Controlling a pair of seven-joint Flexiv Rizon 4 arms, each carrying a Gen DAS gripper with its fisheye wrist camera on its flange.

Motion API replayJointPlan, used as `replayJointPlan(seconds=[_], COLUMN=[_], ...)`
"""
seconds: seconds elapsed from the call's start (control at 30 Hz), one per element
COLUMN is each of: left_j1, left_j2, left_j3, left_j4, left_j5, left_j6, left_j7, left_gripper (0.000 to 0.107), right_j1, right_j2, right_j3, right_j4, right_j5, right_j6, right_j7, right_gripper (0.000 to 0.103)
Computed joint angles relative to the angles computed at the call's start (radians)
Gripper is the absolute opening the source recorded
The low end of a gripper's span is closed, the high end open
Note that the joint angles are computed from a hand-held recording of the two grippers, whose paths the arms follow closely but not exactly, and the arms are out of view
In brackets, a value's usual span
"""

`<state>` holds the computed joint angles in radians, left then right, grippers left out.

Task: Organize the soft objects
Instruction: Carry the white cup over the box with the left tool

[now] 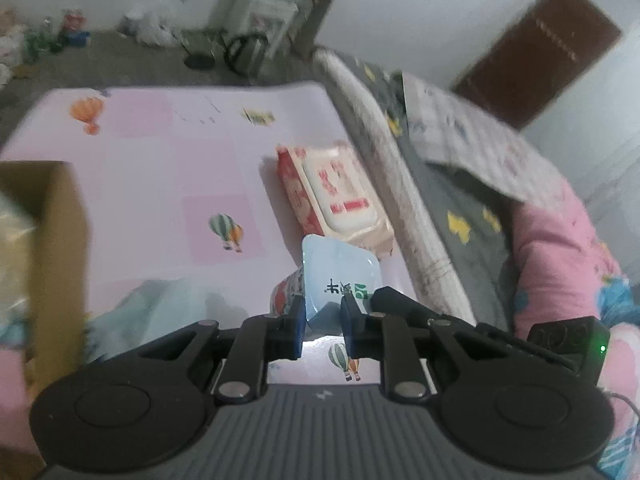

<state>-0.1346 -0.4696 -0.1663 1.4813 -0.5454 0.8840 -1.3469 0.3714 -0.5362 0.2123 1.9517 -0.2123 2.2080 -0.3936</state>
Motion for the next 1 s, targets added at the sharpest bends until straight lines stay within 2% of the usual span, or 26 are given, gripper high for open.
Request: replayJointPlan(seconds=[0.17, 0.33, 0.5, 0.63, 0.7, 0.77, 1.0], left_j1=[0.044, 0.052, 0.049, 0.054, 0.056, 0.058, 0.063], left_j2=[0.181, 0.343, 0.45, 0.496, 0.509, 0.514, 0.484], left_j3=[0.011, 0.077, 0.149, 0.191, 0.205, 0.214, 0.208], left_j4=[0.221, 0.407, 0.555, 0.643, 0.686, 0.718, 0.787], left_j5=[-0.141, -0.246, -0.329, -0.378, -0.416, -0.453, -0.575], left_j6=[0.123, 0.2, 0.243, 0.237, 0.235, 0.233, 0.225], left_j7=[0.076, 0.131, 0.14, 0.152, 0.164, 0.182, 0.223], left_gripper=[0.019, 0.02, 0.02, 0.018, 0.018, 0.018, 0.018], right_j1=[0.03, 0.037, 0.035, 0.013, -0.027, -0.073, -0.135], right_j2=[0.023, -0.006, -0.07, -0.119, -0.152, -0.186, -0.238], right_j3=[0.036, 0.107, 0.2, 0.297, 0.376, 0.467, 0.619], right_j4=[-0.066, -0.166, -0.262, -0.299, -0.305, -0.313, -0.34], right_j5=[-0.082, -0.213, -0.361, -0.443, -0.48, -0.502, -0.466], right_j6=[-0.056, -0.125, -0.197, -0.284, -0.342, -0.428, -0.666], right_j7=[-0.005, 0.044, 0.112, 0.157, 0.162, 0.144, 0.023], right_gripper=[0.007, 0.007, 0.007, 0.008, 0.008, 0.008, 0.008])
